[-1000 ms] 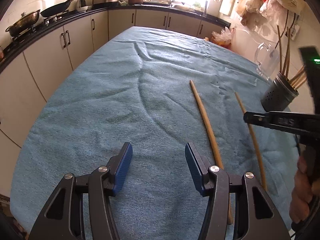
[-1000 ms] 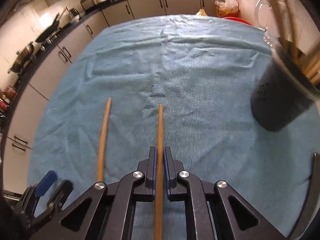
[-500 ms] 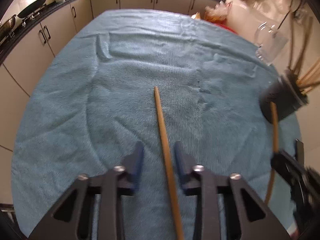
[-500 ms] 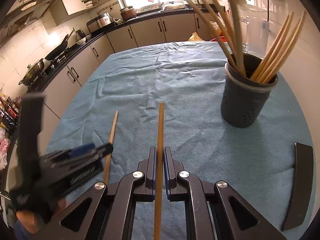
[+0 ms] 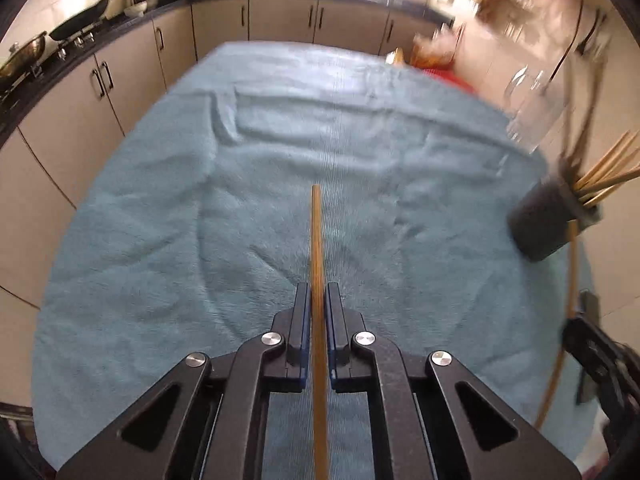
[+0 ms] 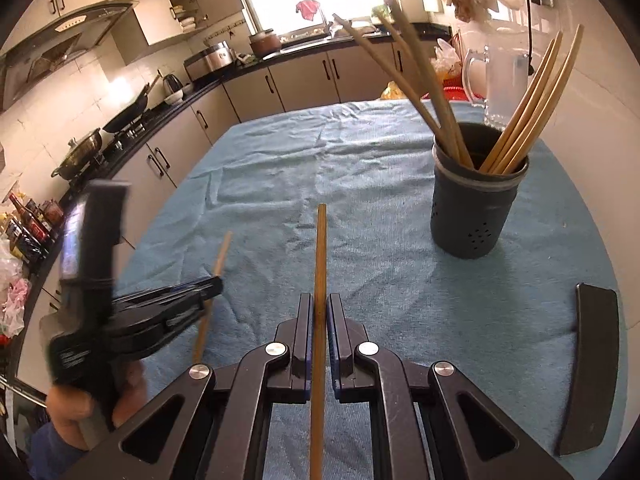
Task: Organize utensils
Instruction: 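Lift the held chopstick upright with the right tool while the left tool lifts its own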
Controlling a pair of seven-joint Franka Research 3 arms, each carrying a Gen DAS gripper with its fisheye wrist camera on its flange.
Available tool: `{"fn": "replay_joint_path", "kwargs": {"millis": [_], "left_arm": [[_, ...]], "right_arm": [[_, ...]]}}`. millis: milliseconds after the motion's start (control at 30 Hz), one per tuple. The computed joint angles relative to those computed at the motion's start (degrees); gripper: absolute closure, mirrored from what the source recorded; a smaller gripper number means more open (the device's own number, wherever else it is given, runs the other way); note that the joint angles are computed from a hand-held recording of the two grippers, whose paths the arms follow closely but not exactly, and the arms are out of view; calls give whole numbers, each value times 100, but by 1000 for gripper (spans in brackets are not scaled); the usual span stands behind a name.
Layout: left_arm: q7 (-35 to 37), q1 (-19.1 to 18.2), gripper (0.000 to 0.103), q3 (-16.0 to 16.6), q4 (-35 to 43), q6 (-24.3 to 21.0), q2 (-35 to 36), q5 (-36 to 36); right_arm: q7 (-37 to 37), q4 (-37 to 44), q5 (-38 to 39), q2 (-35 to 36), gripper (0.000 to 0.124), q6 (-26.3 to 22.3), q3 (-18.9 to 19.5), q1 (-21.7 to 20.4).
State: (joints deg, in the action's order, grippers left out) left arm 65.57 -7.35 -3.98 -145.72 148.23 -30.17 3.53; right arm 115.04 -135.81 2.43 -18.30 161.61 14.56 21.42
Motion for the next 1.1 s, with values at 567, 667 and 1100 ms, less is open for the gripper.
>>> {"fn": "replay_joint_path", "kwargs": {"millis": [567,667,1100], "left_arm": [[-164,-204,97,61,-557,284,-1922,219],[-175,-241,97,48,-578,251,-2016,237],[-141,-328,97,83,-575,211,-2076,227]], "right_arm": [[399,-628,-131,-934,117,1094,654,-631],[507,-702,-148,-1034,117,1219,776,-786],[651,-1002,42,-1356,117,1477,869,-1083]]}}
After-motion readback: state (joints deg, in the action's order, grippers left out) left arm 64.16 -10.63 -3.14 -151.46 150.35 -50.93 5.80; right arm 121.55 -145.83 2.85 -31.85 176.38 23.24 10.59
